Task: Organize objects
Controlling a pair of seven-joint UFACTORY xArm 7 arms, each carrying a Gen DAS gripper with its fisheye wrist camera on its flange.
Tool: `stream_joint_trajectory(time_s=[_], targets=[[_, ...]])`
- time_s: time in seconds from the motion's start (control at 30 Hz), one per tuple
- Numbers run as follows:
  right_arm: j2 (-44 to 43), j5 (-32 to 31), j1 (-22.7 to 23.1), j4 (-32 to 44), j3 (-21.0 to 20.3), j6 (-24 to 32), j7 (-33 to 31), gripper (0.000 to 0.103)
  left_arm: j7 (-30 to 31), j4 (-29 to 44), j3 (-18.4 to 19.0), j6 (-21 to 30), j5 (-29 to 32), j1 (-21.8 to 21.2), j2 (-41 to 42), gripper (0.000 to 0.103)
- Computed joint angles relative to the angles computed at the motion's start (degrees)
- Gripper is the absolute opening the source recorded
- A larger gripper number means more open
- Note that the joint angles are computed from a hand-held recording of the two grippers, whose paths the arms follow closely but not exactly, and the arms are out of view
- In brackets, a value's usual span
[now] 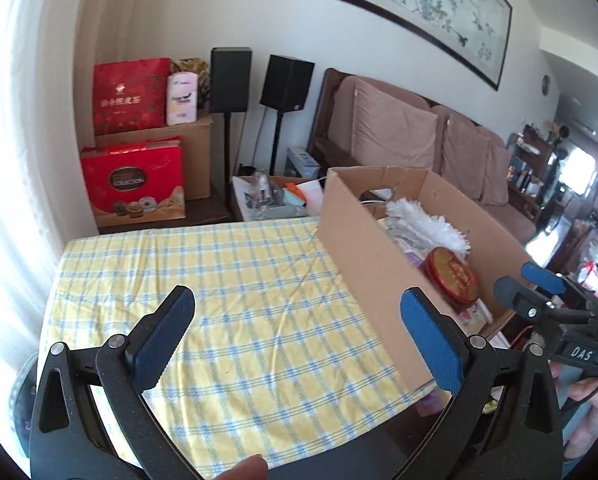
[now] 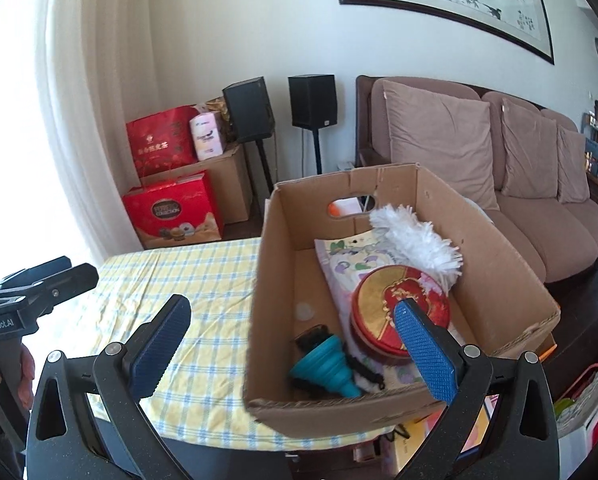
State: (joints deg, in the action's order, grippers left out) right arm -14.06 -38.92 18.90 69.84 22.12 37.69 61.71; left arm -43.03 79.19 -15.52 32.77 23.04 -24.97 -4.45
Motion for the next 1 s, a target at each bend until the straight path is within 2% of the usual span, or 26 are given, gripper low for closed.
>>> stream_joint_trajectory(time_s=[0.17, 0.23, 0.37, 0.5, 0.73, 1.0], targets=[[-0.25, -3.22, 0.29, -1.06, 2.17, -0.48, 4.40, 0.103, -4.60, -7.90, -0.61, -0.94, 1.20, 2.15, -6.38, 0.103], [-0.46, -4.41, 0.61, -1.46, 2.91, -0.11, 6.04, 0.103, -6.63, -9.55, -1.88, 1.01, 2.58, 3.47, -8.30, 0.103], [-0.97, -5.48, 1.62, -2.25, 3.82, 0.43, 7.40, 0.103, -7.69, -13.64, -2.88, 1.06, 1.65, 4.83, -12.45, 0.103], [-1.40, -7.83, 2.20, -2.36, 5.38, 3.43, 8.63, 0.103, -9.55, -16.55, -5.11, 3.10, 2.93, 6.94, -16.23, 0.103], [-2.43, -9.45, 3.44, -3.42, 6.63, 6.59, 10.52, 0.103, -10.36, -20.18, -7.33, 5.15, 1.68, 8.84, -20.59, 0.103], [-3.81, -8.85, 3.48, -4.90, 6.96, 7.68, 11.18, 0.103, -13.39, -23.51, -9.32, 7.60, 2.45, 11.31, -24.79, 0.103]])
